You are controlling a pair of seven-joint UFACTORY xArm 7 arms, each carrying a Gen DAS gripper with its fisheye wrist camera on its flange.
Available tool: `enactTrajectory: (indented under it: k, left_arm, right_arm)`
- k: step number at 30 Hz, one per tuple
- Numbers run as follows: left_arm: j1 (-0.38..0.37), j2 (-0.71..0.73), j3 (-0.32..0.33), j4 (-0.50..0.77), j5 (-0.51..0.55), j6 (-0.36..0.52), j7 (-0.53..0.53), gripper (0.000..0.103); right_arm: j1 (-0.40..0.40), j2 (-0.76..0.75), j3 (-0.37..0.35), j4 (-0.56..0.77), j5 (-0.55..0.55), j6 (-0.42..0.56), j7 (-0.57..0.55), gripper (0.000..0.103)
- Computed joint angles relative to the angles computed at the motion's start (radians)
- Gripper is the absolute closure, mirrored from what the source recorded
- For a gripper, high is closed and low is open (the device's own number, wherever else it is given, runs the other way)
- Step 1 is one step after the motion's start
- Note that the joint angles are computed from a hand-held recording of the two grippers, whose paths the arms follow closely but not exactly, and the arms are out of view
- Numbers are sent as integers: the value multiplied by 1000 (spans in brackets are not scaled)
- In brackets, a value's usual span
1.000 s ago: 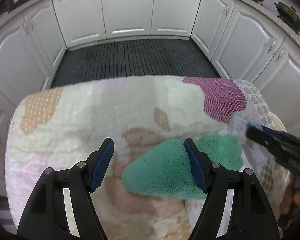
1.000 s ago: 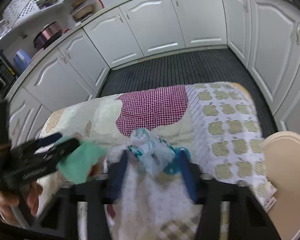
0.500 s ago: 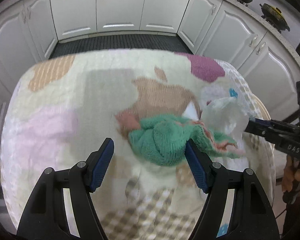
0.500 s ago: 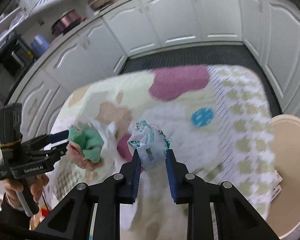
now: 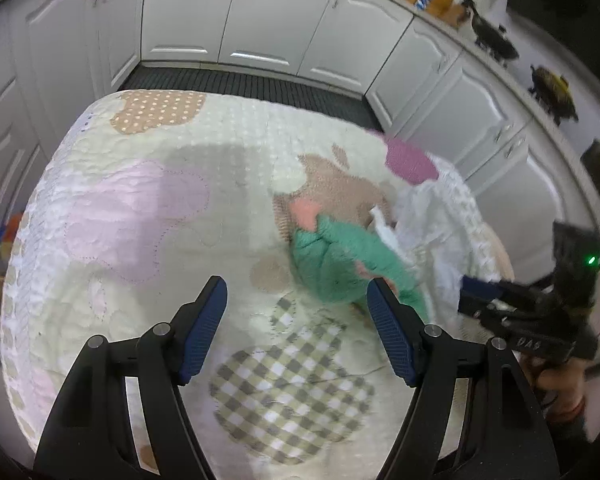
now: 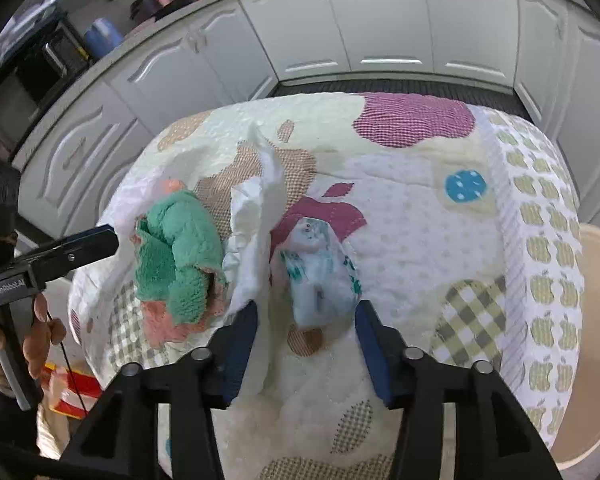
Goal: Collect trash
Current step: 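Grasp the green towel with the left tool while the right tool grasps the white tissue and wrapper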
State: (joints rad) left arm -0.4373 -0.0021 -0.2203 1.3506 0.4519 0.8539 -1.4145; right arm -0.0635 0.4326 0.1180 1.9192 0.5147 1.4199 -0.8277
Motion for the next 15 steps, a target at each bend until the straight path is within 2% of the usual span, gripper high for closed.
enactTrajectory:
  k: [4, 6, 13, 15]
  left_arm:
    - [-12, 41, -2, 53, 23, 9, -39, 31]
    - [-20, 66, 7, 81, 28, 12, -60, 31]
    - [-60, 173, 48, 170, 35, 50, -123, 31]
    - [-67, 192, 60, 172, 26, 32, -135, 31]
  right_arm:
    - [-11, 7, -4, 22, 1, 10, 8, 51]
    - [-18, 17, -4, 44, 7, 23, 24, 37]
    - [-25, 22, 3, 77, 23, 15, 41, 37]
    - [-25, 29, 4, 86, 25, 18, 51, 37]
